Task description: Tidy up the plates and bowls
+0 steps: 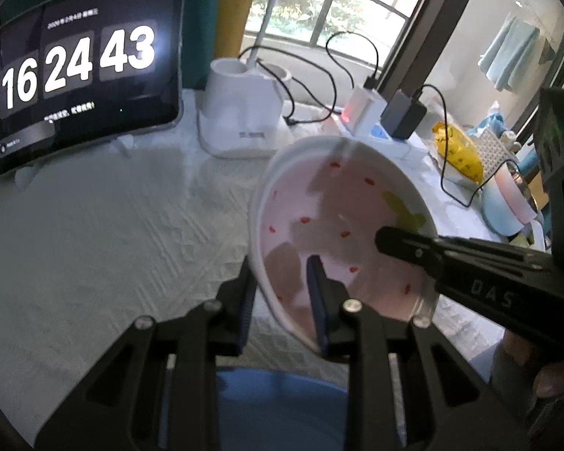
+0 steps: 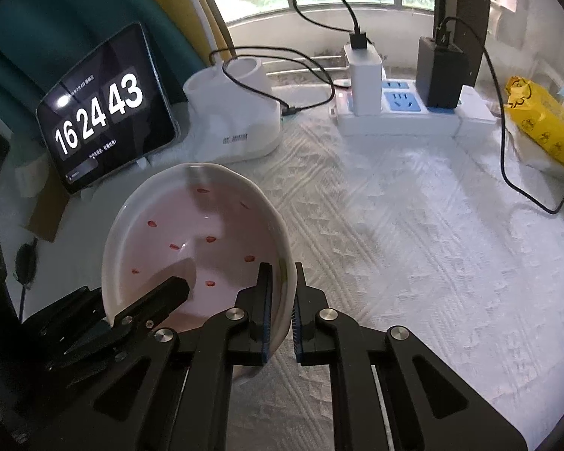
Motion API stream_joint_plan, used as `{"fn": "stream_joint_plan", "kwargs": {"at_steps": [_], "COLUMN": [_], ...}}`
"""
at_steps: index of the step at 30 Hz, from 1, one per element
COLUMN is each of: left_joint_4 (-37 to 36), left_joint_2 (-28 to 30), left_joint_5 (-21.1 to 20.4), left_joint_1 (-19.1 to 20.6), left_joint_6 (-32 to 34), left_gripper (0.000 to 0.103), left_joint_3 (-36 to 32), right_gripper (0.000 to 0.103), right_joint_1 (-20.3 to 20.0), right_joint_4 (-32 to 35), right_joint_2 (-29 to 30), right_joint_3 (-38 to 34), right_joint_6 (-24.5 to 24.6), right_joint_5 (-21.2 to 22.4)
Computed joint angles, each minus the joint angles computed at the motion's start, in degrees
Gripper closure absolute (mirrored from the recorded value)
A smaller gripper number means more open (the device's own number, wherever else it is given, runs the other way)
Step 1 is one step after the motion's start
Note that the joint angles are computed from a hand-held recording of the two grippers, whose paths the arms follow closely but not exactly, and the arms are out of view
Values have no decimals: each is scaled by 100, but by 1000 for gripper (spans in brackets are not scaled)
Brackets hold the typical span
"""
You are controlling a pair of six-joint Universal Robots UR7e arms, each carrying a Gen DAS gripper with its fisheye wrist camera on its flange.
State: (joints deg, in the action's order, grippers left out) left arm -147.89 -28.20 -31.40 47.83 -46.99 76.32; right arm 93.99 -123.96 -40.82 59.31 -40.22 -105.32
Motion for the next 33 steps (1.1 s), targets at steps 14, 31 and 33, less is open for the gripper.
{"fn": "stream_joint_plan", "kwargs": {"at_steps": [14, 31, 33], "left_joint_4": [-106, 137, 171], "left_joint_2": [-95, -7, 11], "left_joint_5": [288, 594, 606], "left_joint_1": [-335, -862, -901], "left_joint_6": [-25, -199, -214], "left_gripper": [75, 75, 75], "left_joint_3": [142, 65, 49], "right_gripper": [93, 93, 93], "right_joint_1": [50, -47, -77], "right_joint_4": [-306, -546, -554], "right_joint_2": [-574, -1447, -1536], "right_joint_3": [524, 1222, 1282], "right_joint_6": [-64, -182, -187], "right_joint_5": [407, 847, 887]}}
